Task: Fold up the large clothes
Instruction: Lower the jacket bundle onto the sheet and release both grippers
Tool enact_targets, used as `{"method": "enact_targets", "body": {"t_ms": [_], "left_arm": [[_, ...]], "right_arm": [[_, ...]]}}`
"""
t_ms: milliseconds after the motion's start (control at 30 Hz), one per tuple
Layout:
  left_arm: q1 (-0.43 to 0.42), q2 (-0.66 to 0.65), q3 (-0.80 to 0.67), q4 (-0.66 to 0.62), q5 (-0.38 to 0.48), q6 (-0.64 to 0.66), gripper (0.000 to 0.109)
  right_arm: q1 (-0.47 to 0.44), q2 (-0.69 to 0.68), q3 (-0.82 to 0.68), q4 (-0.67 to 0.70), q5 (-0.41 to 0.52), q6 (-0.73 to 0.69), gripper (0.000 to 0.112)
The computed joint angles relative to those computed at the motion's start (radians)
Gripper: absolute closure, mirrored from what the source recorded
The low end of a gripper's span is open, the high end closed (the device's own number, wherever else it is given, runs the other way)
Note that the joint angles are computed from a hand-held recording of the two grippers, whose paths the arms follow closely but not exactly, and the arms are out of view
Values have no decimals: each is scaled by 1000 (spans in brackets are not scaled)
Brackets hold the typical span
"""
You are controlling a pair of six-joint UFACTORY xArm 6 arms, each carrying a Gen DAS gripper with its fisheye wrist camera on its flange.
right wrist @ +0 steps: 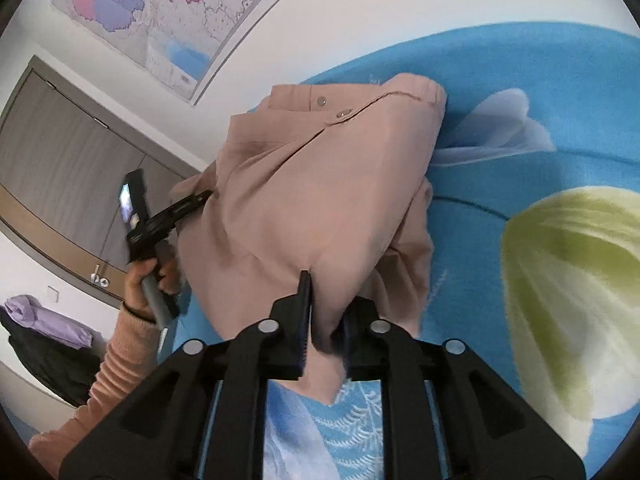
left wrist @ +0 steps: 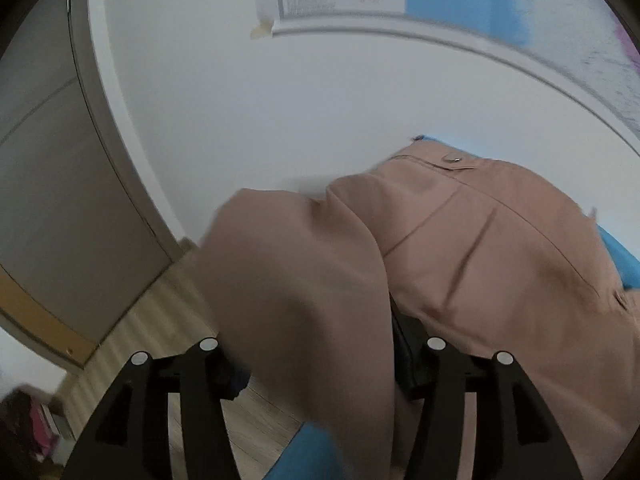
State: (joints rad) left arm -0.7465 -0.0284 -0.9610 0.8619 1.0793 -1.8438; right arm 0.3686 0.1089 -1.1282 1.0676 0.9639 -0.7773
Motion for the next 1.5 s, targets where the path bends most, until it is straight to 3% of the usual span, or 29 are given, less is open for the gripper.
{"method": "enact_targets", "body": {"t_ms": [33,100,133,267,367,500,567,733,900,1000,1200,1500], "left_arm": [[-13,-11,4,-3,16,-3,48],[-50,-43,17,9,68,-38,47],[-72,-60,21,20,101,-60,47],[-131,-92,21,66,149,-117,47],[-157,-58,-13,92,104,-59,47],[-157,13,-63,106,-54,5,47],[-163,49,-83,113,-108,1,47],[-163,166,-166,73,-183,40,47],[-193,224,-227,39,-128,71,46],[-206,204,-224,73,-137,35,46],[-270,246,-308,131,-60,41,44],[-252,331,-375,70,-134,83,44]], "right_arm": [[2,-12,6,-15,-12,5,88],[-2,-40,20,-37,-30,11,81],[1,-66,37,-49,-60,13,68],[11,-160,104,-40,-171,-59,67],[28,-209,127,4,-215,-135,67],[91,-205,104,5,-252,-194,67],[134,-165,79,-43,-292,-152,67],[167,-21,0,-183,-275,-16,69],[132,-30,11,-159,-219,-33,67],[120,-94,57,-144,-229,-72,63],[108,-207,159,-58,-241,-198,59],[164,-204,225,-138,-319,-186,54]]}}
